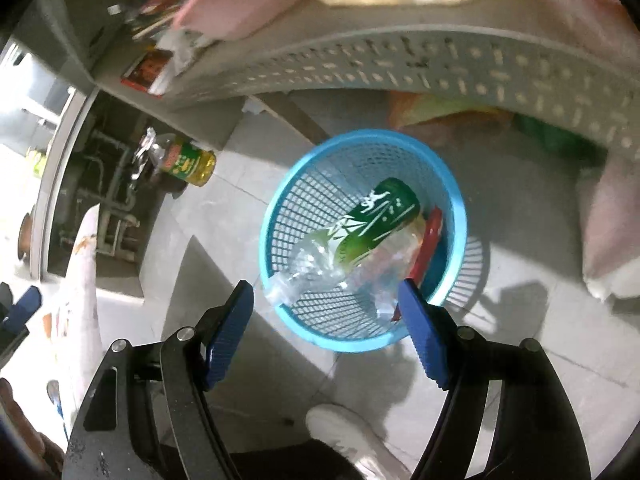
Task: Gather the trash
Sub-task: 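Move the left gripper back to the table while the right gripper reaches beside the wastebasket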
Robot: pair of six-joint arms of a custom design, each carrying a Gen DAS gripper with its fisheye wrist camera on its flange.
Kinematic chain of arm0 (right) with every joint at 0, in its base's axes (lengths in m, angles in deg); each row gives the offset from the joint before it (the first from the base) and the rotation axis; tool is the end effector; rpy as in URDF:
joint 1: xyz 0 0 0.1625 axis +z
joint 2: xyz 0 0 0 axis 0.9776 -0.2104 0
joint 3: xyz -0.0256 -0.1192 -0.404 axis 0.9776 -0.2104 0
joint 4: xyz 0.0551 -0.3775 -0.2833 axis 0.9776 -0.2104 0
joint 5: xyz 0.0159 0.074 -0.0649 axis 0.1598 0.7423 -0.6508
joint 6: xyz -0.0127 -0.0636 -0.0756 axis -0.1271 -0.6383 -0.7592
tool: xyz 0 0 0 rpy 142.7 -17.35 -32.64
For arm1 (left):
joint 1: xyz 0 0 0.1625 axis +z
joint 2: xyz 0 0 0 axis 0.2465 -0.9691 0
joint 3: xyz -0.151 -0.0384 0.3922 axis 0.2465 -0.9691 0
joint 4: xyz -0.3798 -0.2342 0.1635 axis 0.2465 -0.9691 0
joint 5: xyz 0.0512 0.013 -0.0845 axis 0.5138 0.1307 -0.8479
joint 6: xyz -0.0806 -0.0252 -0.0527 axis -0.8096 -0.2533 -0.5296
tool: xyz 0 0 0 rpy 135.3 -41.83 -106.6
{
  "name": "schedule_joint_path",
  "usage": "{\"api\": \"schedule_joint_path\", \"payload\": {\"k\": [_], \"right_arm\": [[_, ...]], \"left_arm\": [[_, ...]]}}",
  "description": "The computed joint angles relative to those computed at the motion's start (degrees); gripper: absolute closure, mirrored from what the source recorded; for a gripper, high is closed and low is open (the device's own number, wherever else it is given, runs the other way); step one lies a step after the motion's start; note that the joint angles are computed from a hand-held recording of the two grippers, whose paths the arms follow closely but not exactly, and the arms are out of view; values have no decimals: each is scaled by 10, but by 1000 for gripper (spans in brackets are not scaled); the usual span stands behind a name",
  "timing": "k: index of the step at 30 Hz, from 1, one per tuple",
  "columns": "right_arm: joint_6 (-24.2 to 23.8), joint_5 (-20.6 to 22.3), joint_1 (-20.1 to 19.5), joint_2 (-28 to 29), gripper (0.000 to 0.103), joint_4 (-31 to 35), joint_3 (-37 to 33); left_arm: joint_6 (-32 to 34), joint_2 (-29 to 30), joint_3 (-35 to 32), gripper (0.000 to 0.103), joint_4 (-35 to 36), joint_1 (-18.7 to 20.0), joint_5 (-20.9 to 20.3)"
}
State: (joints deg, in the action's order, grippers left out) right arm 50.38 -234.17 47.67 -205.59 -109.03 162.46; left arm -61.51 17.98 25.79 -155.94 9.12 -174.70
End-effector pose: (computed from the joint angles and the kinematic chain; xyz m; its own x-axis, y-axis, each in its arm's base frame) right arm 0.2050 -0.1977 0.4778 -0.6816 0.7308 -0.0358 0.4321 0.3625 -0.8258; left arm -0.6529 -0.4328 0.1960 -0.5592 0.8253 -0.0786 0.8103 0.5641 0.1586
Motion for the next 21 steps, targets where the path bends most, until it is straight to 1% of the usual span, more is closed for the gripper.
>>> {"api": "schedule_joint_path", "payload": {"k": [1, 3, 6, 7, 8, 10, 11, 13, 14, 15, 16, 17, 18, 19, 20, 21], "right_arm": [[-9, -1, -3, 5, 32, -1, -3], [-11, -3, 3, 20, 32, 10, -14], [-23, -5, 16, 48, 32, 19, -30], [-35, -6, 20, 64, 32, 27, -41], [-44, -6, 25, 77, 32, 36, -50], [-77, -4, 26, 107, 32, 47, -68], [-116, 2, 20, 130, 32, 43, -82], [-168, 9, 9, 162, 32, 35, -101], [-214, 13, -4, 191, 32, 31, -122], [-245, 15, -14, 212, 32, 28, -137], [-266, 19, -23, 226, 32, 27, -148], [-307, 27, -45, 253, 32, 24, -169], [-336, 31, -60, 271, 32, 22, -183], [-379, 38, -85, 298, 32, 19, -203], [-400, 44, -101, 313, 32, 21, -214], [-426, 52, -126, 335, 32, 26, -231]], "left_arm": [[1, -10, 4, 60, 0, 1, 0], [1, -36, 14, 60, 3, 2, 7], [-6, -82, 33, 60, 5, 4, 28], [-9, -97, 39, 59, 6, 5, 36], [-10, -118, 48, 57, 2, 7, 45], [-13, -153, 63, 51, -7, 11, 65], [-15, -165, 67, 49, -9, 13, 72], [-25, -192, 74, 46, -12, 20, 89], [-30, -206, 75, 45, -13, 24, 101], [-34, -216, 76, 43, -15, 28, 111], [-37, -225, 76, 42, -18, 31, 122], [-37, -236, 76, 41, -22, 34, 137], [-35, -243, 74, 39, -25, 37, 148], [-33, -250, 73, 38, -30, 41, 161], [-33, -258, 72, 36, -35, 44, 177], [-33, -265, 70, 35, -38, 49, 190]]}}
